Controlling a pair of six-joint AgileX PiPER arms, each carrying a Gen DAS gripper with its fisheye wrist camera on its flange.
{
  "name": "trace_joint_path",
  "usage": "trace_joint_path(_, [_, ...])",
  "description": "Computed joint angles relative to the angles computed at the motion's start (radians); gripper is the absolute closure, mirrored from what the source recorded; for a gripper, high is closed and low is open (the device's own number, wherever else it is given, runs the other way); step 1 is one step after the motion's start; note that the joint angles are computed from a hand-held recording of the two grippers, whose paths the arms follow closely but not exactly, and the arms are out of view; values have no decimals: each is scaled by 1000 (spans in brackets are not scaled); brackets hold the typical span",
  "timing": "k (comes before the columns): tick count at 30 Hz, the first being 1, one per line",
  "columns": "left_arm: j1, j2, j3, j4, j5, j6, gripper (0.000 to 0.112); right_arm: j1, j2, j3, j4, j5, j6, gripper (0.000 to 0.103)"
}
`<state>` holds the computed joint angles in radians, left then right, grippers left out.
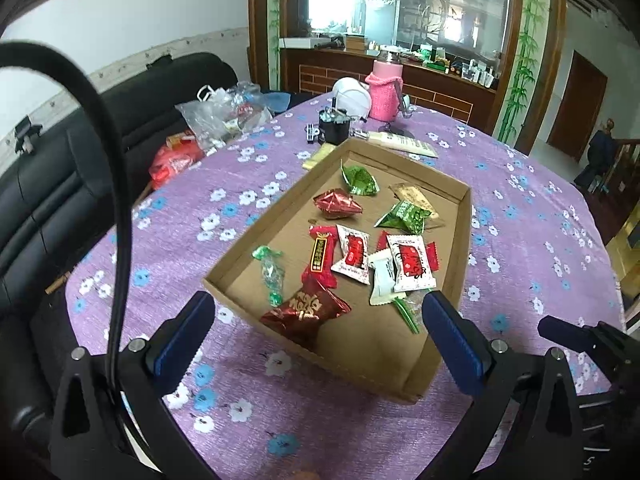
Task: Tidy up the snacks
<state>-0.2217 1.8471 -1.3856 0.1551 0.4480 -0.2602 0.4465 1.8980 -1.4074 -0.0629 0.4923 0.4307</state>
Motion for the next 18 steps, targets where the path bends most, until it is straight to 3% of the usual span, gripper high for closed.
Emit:
trace_joint_path(7, [-3, 17, -29, 41, 32, -50, 9, 1, -5, 4, -4, 2, -2, 23])
trace_joint_path(18, [3, 28, -55, -40, 66, 55, 9, 6, 1, -4, -9, 16, -11, 23])
